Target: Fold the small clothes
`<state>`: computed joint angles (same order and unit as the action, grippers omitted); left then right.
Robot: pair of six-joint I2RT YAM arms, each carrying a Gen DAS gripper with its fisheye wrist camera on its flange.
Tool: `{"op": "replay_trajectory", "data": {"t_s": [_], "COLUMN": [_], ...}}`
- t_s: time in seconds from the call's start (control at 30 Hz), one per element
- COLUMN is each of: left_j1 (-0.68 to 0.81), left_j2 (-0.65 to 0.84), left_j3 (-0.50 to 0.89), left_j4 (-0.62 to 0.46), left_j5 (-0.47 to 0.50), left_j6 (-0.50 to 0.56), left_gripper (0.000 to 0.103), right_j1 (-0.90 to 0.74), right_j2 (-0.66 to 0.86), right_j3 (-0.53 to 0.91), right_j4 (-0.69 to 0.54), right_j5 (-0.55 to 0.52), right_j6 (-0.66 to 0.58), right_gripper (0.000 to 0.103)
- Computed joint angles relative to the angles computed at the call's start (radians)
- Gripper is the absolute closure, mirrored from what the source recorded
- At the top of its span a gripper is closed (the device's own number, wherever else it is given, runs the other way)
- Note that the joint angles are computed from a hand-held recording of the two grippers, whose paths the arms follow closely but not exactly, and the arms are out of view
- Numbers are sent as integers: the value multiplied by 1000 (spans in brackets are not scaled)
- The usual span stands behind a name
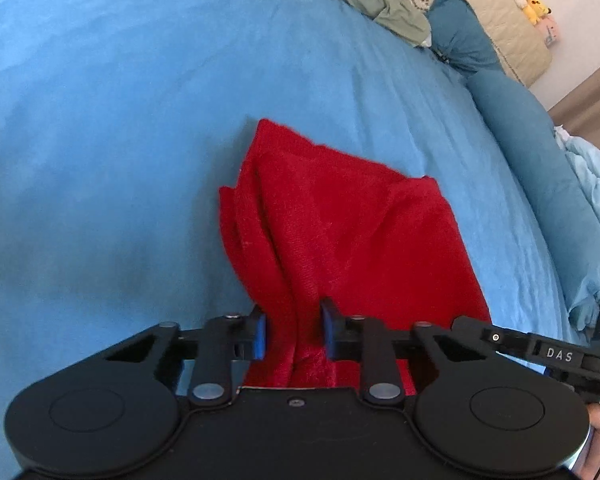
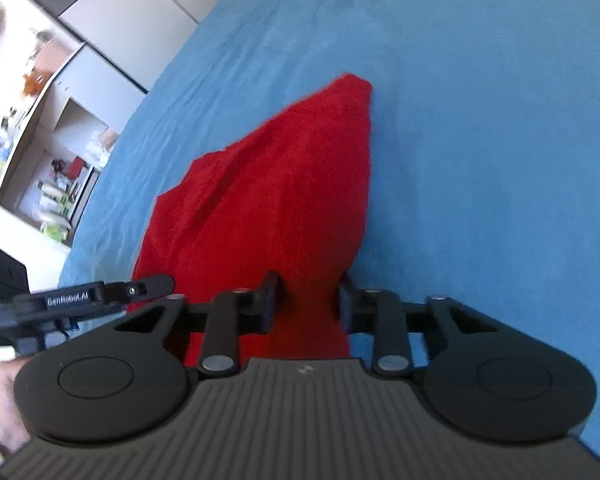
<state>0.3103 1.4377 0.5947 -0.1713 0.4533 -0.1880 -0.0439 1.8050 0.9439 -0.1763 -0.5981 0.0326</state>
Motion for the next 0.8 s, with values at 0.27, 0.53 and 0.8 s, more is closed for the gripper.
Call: {"op": "replay_trajectory", "data": {"t_s": [0.27,0.53,0.8], "left_j1": [-204,-792,-1343], "left_j2": [-337,-720,-474], "left_j3": [-23,-126,-151], "left_j4": [-235,-381,-294], "left_j5": [-120,-423,-810], "left_j6": [-87,-488,-897], "left_gripper": [79,79,78], "right_j1": [-100,-588,-910], "right_j2": [-307,-530,-433], "right_j3": [-90,-104,-170], "right_j4": [-191,-799,-910], "right_j5": [-67,-222,-178], "right_j6": [-115,-742,-1133], "right_gripper": [67,67,66]}}
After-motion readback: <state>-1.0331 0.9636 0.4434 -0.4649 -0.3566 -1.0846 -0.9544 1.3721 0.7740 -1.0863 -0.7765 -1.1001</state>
